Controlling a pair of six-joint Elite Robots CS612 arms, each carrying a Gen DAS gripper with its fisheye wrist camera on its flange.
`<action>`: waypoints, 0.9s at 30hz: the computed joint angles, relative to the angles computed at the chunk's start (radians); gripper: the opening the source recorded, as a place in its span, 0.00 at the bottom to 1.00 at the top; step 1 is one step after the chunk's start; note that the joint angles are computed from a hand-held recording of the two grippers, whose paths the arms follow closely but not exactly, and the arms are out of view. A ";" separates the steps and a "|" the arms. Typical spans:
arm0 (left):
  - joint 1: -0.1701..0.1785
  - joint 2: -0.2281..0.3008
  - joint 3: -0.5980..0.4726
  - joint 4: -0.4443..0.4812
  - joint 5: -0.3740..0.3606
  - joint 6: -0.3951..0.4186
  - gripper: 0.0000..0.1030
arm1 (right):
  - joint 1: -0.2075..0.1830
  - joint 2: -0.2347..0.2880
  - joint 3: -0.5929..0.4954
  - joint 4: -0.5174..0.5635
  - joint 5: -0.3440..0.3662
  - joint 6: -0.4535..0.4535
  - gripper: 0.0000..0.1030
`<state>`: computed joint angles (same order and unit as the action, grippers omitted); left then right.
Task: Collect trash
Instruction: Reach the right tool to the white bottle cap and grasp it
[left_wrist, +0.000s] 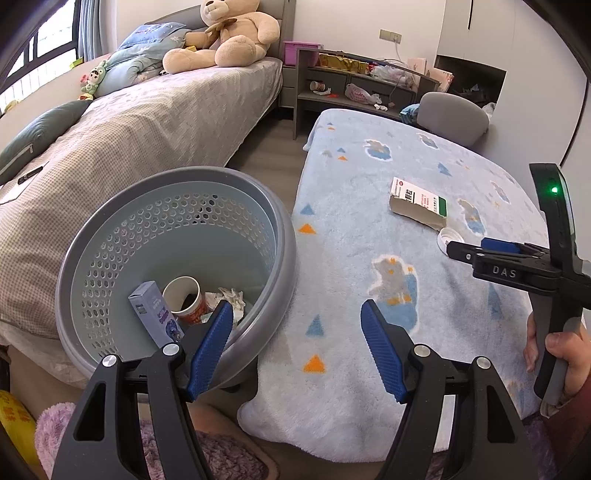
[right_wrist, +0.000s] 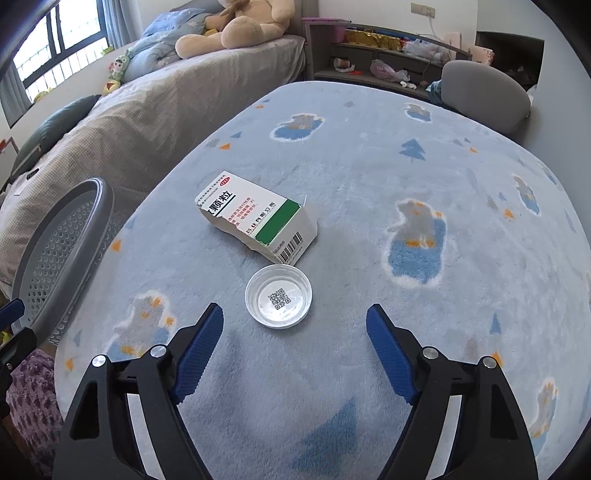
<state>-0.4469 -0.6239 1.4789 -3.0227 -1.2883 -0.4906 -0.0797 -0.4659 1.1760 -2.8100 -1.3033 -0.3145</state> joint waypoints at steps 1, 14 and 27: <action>0.000 0.002 -0.003 0.003 -0.001 0.000 0.67 | 0.002 0.003 -0.005 0.004 -0.004 -0.003 0.73; -0.002 0.009 -0.019 0.027 0.004 -0.005 0.67 | 0.020 0.033 -0.051 0.018 -0.053 -0.043 0.61; -0.015 0.010 -0.041 0.054 -0.017 -0.015 0.67 | 0.009 0.017 -0.027 0.020 0.011 -0.042 0.38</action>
<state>-0.4619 -0.6134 1.4384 -2.9690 -1.3051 -0.5054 -0.0710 -0.4494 1.1493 -2.7897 -1.2920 -0.3561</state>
